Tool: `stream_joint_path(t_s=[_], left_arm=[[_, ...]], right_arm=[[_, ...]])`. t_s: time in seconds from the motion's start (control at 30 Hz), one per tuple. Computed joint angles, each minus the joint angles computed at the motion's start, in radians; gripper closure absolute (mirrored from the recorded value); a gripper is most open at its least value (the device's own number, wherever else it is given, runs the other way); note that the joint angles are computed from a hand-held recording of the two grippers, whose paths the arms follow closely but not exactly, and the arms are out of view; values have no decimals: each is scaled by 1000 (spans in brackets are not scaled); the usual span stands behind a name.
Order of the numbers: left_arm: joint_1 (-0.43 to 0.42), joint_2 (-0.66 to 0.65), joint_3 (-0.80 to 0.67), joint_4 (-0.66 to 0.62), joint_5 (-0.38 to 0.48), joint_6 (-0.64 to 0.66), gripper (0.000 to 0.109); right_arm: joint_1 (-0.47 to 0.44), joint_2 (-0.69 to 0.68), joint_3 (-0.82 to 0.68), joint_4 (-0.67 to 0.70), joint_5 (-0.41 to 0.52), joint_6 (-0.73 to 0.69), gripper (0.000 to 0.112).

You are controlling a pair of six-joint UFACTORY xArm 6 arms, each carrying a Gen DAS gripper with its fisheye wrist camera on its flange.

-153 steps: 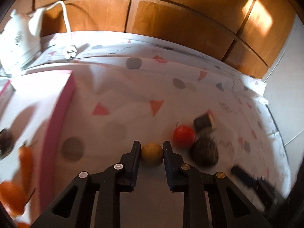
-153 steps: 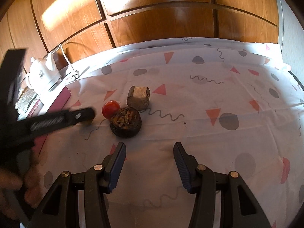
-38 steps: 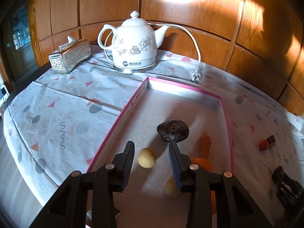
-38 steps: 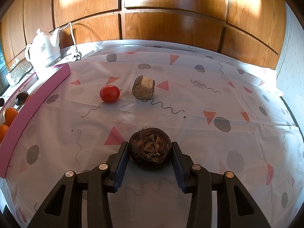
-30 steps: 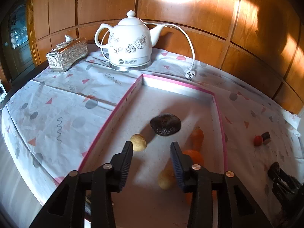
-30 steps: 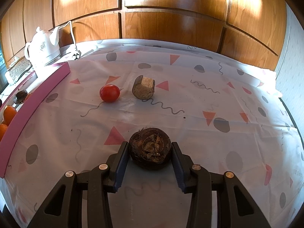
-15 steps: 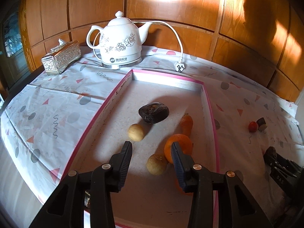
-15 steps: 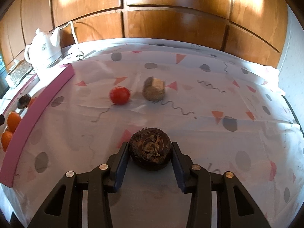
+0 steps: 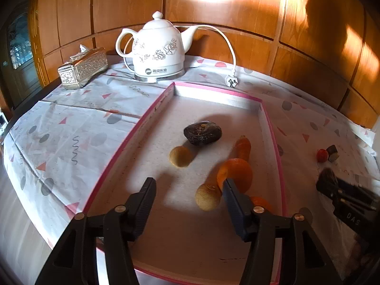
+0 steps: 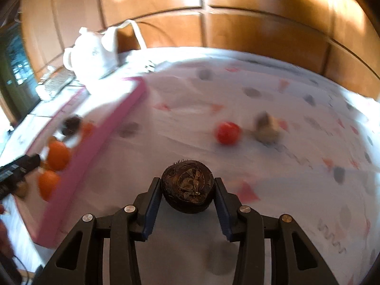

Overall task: Organize fruits
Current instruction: 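Carry the dark round fruit into the tray and open the right tool, then grasp the red tomato with the left tool while the right tool grasps the beige wooden block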

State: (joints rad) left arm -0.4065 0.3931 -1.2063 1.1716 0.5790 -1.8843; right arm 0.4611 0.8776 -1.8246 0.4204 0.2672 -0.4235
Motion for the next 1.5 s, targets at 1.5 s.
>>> stream_joint_path(t_s=[1.5], left_arm=[[-20,-3,-51,60,-47,5,30]], right_arm=[[-28,-15,-16,48,-18,107,47]])
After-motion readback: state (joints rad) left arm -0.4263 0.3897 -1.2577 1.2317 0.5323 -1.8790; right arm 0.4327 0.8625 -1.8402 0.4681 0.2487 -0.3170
